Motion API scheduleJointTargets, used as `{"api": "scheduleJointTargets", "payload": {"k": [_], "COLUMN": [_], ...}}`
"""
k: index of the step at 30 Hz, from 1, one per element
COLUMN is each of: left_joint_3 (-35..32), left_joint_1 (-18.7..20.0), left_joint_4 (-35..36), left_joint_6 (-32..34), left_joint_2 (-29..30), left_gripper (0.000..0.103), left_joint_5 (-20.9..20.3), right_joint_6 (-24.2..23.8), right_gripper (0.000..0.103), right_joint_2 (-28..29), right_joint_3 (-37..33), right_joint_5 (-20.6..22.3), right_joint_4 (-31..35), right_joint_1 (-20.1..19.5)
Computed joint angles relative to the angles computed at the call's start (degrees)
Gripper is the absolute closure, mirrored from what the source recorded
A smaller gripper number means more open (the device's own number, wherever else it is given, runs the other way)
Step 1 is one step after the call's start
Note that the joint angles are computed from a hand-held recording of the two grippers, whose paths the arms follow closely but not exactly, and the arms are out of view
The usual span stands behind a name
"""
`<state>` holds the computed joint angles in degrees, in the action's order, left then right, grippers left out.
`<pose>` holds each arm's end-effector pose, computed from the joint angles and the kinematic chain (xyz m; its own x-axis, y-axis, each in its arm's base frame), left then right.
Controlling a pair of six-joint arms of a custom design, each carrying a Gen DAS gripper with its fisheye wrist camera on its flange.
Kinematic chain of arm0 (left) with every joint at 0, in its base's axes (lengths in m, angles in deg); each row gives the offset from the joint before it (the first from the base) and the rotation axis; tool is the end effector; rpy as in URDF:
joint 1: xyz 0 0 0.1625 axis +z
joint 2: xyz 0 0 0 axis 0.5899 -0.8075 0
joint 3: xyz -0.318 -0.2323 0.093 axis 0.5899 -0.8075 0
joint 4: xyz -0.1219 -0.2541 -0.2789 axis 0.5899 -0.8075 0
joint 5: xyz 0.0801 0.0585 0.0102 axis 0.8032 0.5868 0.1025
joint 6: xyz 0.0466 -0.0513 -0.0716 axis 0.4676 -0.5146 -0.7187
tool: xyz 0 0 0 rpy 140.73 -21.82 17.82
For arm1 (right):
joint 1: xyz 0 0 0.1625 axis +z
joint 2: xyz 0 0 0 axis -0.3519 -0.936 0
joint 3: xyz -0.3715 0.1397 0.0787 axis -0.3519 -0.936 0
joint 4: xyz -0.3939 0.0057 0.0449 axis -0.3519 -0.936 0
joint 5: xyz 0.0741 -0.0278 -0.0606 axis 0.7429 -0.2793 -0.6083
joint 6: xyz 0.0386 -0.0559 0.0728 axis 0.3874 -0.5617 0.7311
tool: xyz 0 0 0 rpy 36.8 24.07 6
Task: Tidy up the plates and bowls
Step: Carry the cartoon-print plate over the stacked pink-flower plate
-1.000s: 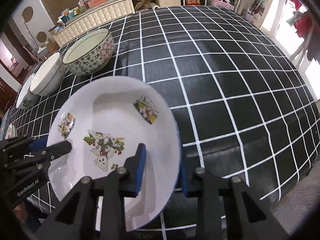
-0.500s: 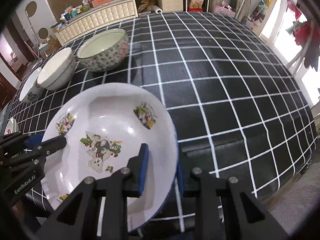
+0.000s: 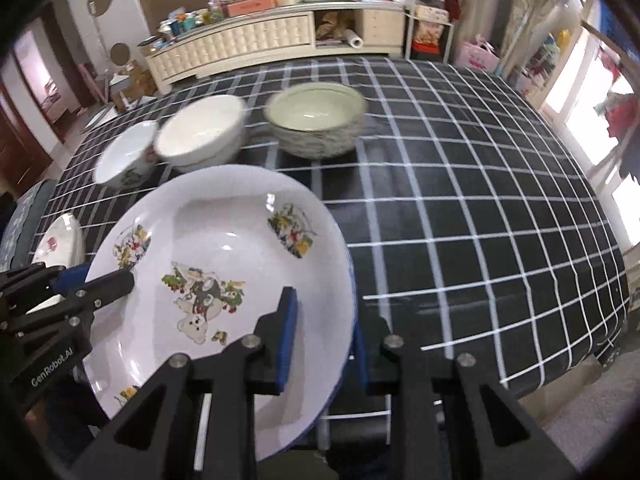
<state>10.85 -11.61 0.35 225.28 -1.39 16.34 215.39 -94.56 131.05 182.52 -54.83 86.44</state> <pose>-0.3537 -0.3584 -0.1091 -0.5510 0.6604 -0.5103 0.7272 0.6799 0.0947 -0.0129 -0.2497 0.2346 -0.7065 0.3685 0.6042 -0.1185 0.7801 -0.6143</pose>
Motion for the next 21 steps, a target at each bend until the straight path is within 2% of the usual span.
{"api": "scheduleJointTargets", "payload": {"k": [4, 7, 12, 21], "left_joint_3": [5.5, 10.9, 18.2, 26.3], "left_joint_1": [1.1, 1.8, 4.5, 9.5], "left_joint_4": [-1.9, -3.3, -4.2, -4.4], "left_joint_6": [-0.9, -2.1, -4.1, -5.6], "left_joint_2": [-5.1, -9.7, -16.7, -26.8], "left_gripper": [0.082, 0.083, 0.083, 0.084], "left_joint_5": [-1.9, -3.4, -6.4, -10.5], "right_joint_6": [5.1, 8.8, 12.1, 17.3], "right_gripper": [0.074, 0.074, 0.074, 0.074], "right_joint_2": [7.0, 13.3, 23.4, 37.8], "right_joint_3": [-1.2, -2.6, -5.8, -13.7], "right_joint_5": [5.6, 8.2, 11.6, 15.1], "right_joint_4": [-3.1, -4.8, -7.2, -6.1], "right_joint_1": [9.1, 15.0, 23.0, 31.9]}}
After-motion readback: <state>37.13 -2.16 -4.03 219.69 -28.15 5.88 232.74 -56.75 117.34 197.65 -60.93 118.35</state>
